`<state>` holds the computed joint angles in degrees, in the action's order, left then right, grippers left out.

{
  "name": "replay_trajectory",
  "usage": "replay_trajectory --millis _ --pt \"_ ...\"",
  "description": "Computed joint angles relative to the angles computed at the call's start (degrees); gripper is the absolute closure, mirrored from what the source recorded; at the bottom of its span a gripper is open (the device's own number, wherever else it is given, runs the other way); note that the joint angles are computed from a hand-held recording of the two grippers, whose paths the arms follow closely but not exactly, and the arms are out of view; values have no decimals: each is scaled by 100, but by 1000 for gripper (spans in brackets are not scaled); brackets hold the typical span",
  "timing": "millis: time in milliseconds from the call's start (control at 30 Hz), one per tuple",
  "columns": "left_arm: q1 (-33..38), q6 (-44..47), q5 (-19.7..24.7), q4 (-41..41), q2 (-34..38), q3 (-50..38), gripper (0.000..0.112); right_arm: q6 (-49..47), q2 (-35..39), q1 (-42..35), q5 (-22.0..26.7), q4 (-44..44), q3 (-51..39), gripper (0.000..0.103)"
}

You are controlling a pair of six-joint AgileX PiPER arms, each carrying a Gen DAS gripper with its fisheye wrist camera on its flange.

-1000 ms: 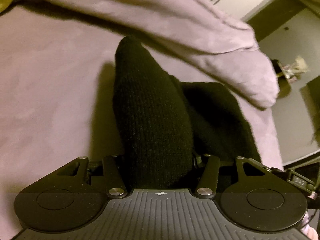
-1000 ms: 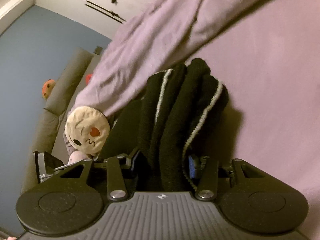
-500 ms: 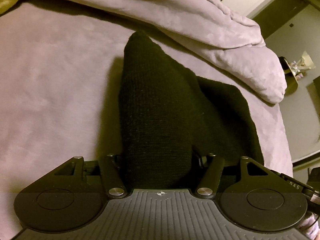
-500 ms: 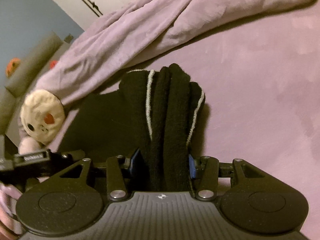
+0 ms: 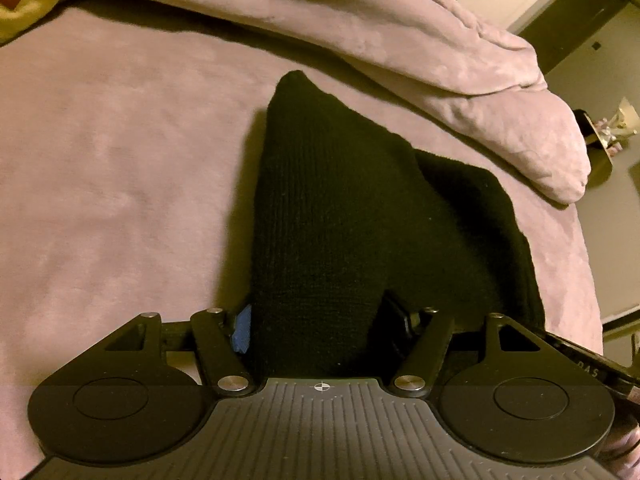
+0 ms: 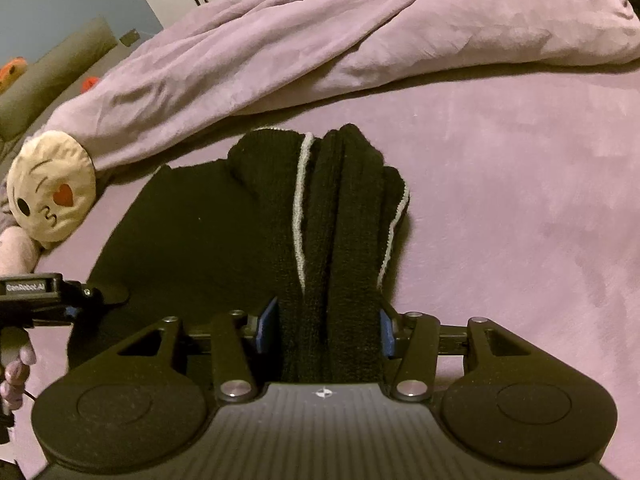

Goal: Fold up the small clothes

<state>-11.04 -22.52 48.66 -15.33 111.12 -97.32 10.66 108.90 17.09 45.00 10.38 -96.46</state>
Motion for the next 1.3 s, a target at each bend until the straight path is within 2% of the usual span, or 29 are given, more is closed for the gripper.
replay_trajectory --millis 367,433,500,533,600,633,667,733,833,900,967,1033,1067,1133,1167,1233,1300 --pt "-54 -156 0 258 -131 77 43 167 -15 179 107 -666 -108 52" --pt "-87 -239 -34 499 -225 121 45 594 -103 339 98 -1459 -55 49" --pt "-172 -472 -174 1012 -447 273 47 1399 -197 587 292 -2598 -21 29" --pt "-225 -699 -215 1416 -564 342 45 1913 -274 728 372 -3171 46 31" --pt "-317 -1103 -240 2133 -723 429 41 2567 -284 1007 847 -4317 -34 32" --pt "-343 -1217 -232 2358 -749 434 38 2835 -356 1100 845 -4714 57 32" --pt "-380 -1332 -219 2521 -739 416 38 3027 -490 1140 614 -4883 216 33" --pt "-461 -1325 -233 2545 -653 342 34 2936 -673 1118 -64 -4533 380 33" --pt "-714 -1446 -292 2635 -441 232 29 2138 -403 1266 -436 -3863 82 41" --pt "-890 -1535 -367 2706 -314 219 28 1706 -157 1448 -497 -3745 -51 54" --pt "-1111 -1735 -405 3016 -179 232 26 1446 96 1588 -361 -3788 -150 58" --pt "-1331 -1997 -482 3577 -117 342 19 1544 332 1706 -180 -4293 -24 58" --pt "-1401 -2054 -531 3773 -80 393 18 1676 334 1671 -336 -4428 207 59" --pt "-1458 -2089 -636 3940 -7 493 14 2097 108 1500 -1115 -4674 941 59" --pt "-1438 -2126 -792 3955 -2 609 13 2180 34 1436 -1317 -4681 1106 59" --pt "-1353 -2248 -1018 3891 -42 808 9 2193 21 1447 -1237 -4575 1020 59" --pt "-1155 -2116 -1074 3316 -122 880 10 2199 -68 1525 -949 -4472 896 59"
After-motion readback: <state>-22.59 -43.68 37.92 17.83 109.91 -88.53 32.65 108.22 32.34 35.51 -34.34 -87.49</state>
